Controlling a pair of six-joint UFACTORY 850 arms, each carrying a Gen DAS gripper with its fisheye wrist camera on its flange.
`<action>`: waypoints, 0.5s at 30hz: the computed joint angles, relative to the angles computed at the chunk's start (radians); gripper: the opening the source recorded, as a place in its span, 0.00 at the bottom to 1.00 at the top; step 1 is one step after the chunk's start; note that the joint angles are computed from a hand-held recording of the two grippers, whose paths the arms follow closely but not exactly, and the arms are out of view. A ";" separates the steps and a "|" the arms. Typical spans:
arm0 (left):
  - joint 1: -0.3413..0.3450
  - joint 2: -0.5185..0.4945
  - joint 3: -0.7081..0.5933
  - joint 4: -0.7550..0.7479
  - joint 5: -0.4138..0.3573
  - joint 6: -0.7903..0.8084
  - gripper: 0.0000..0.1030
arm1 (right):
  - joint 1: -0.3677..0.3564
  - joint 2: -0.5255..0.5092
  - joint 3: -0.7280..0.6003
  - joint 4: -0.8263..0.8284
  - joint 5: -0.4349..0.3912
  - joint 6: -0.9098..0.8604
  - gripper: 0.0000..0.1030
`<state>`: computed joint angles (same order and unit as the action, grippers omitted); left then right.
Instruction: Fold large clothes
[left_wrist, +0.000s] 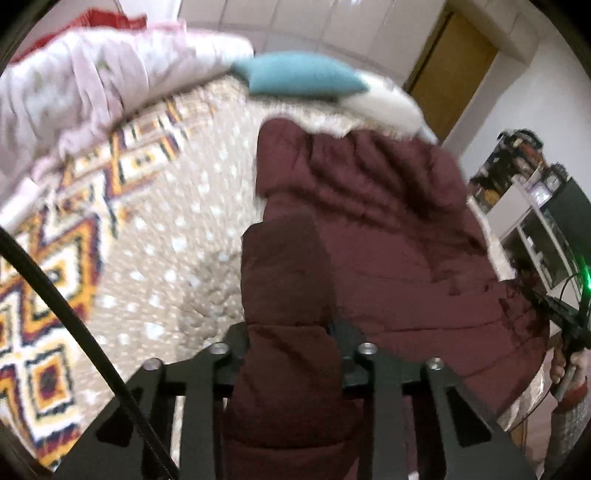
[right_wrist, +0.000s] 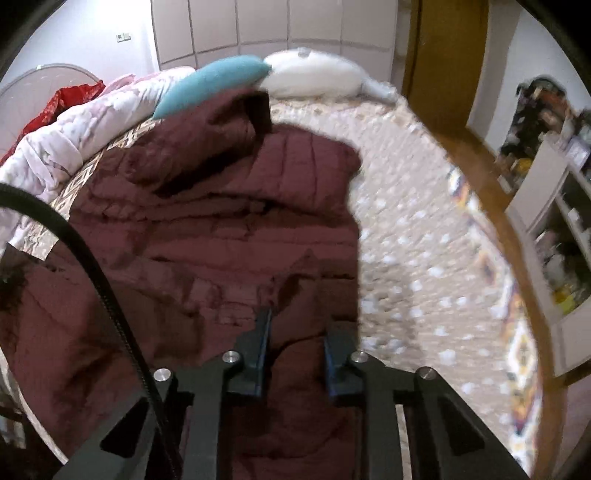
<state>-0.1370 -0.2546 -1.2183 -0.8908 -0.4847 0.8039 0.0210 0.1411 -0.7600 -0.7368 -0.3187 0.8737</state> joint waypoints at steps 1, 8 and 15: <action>0.008 0.039 0.026 -0.060 0.009 0.041 0.24 | 0.024 0.041 0.013 -0.072 -0.033 0.061 0.21; 0.024 0.148 -0.026 -0.139 0.014 0.079 0.23 | 0.042 0.230 -0.012 -0.146 -0.068 0.139 0.19; -0.026 -0.138 -0.579 0.324 -0.066 -0.476 0.24 | -0.076 0.081 -0.328 0.048 -0.033 -0.017 0.18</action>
